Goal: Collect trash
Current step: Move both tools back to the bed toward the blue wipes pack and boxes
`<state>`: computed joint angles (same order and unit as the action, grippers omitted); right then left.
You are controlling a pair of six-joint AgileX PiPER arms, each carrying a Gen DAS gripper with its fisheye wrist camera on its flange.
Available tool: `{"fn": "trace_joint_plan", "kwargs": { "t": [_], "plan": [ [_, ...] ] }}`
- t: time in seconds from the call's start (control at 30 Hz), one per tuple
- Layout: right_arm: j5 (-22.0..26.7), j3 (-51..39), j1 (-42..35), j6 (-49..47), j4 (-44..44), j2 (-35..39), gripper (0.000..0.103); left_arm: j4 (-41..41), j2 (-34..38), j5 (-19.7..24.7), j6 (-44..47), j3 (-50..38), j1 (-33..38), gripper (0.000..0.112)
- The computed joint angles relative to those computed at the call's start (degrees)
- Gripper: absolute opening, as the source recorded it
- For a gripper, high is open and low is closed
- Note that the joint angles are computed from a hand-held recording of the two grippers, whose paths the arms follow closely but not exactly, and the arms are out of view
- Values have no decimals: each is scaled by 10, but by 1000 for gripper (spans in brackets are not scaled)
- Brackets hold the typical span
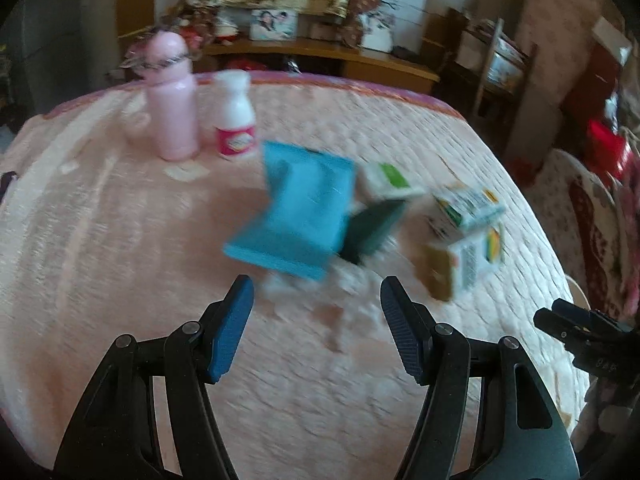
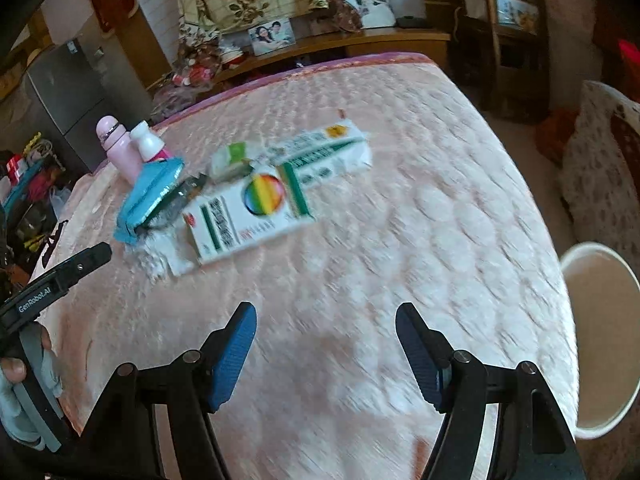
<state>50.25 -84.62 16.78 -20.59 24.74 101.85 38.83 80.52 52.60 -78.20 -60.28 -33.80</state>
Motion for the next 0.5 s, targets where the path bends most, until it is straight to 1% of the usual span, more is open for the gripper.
{"fn": "trace_joint_plan", "kwargs": {
  "t": [0.07,0.13,0.17,0.27,0.33,0.4,0.43,0.5],
  "plan": [
    [3,-49,28,34,-17,28,70,-5,-6,0,19,0,29,65],
    [5,-98,54,74,-46,53,70,-21,-8,-15,46,-2,68,65],
    [8,-135,72,106,-74,73,71,-32,-9,-25,59,-3,87,65],
    [27,-237,115,173,-138,134,74,-79,-3,-71,105,-6,147,65],
    [38,-299,144,212,-194,176,74,-132,13,-106,158,-17,184,65],
    [53,-337,162,220,-227,204,74,-185,33,-133,212,-27,212,65],
    [63,-352,170,216,-238,216,74,-197,41,-138,226,-32,219,65],
    [56,-333,175,199,-251,212,74,-217,62,-146,249,-43,232,65]
  ]
}}
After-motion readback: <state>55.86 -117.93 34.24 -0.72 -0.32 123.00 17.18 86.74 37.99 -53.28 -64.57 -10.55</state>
